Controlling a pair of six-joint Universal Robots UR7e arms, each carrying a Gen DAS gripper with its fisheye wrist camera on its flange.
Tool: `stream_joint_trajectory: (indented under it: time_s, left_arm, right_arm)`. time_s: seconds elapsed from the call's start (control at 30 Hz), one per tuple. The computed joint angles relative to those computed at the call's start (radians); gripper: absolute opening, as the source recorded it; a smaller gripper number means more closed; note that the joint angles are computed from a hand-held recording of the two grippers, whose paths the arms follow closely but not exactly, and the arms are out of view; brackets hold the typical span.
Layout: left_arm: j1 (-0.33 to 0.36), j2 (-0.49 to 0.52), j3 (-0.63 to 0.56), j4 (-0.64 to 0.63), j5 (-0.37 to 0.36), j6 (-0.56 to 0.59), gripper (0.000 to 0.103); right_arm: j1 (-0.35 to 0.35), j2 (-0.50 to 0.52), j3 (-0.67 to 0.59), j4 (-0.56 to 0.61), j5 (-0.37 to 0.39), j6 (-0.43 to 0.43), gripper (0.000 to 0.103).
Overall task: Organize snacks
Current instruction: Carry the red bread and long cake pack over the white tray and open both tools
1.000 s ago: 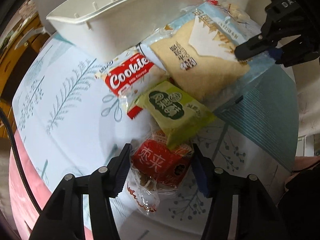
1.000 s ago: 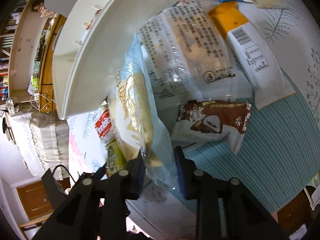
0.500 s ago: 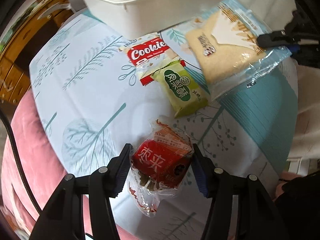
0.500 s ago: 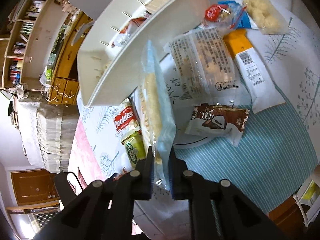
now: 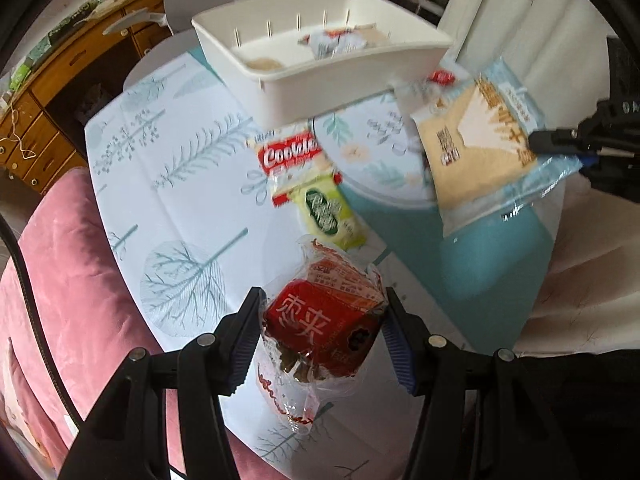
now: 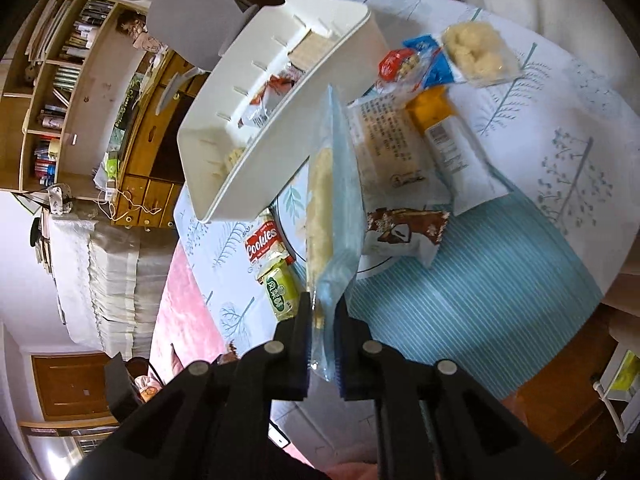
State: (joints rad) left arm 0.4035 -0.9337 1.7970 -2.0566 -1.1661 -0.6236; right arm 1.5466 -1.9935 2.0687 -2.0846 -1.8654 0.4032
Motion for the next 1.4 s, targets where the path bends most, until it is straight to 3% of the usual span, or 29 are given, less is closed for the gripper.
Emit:
stream_joint_trajectory:
  time_s: [0.3,0.53,0.87,1.1,1.4]
  left_arm:
    - [-0.026,0.02,-0.104,-0.016,0.068,-0.024,0.056]
    - [-0.014,0.082,-0.232,0.016,0.089,-0.055,0.056]
    - [0.017,0.235,-0.483,0.115,0.191,-0.189,0.056]
    - [0.046,0.344,-0.644,0.173,0.257,-0.253,0.056]
    - [0.096,0.441,-0.748,0.146,0.273,-0.318,0.056]
  right_arm:
    - [0.007,-0.034,-0.053,0.02,0.002,0.025,0.008]
    - [-0.009,-0.003,-0.141,0.035,0.053,-0.04,0.008]
    - [-0.094,0.144,-0.342,0.082,0.266,-0.315,0.007]
    - [-0.139,0.274,-0.478,0.125,0.328,-0.48,0.007]
    - [-0.178,0.424,-0.616,0.172,0.395,-0.692,0.007]
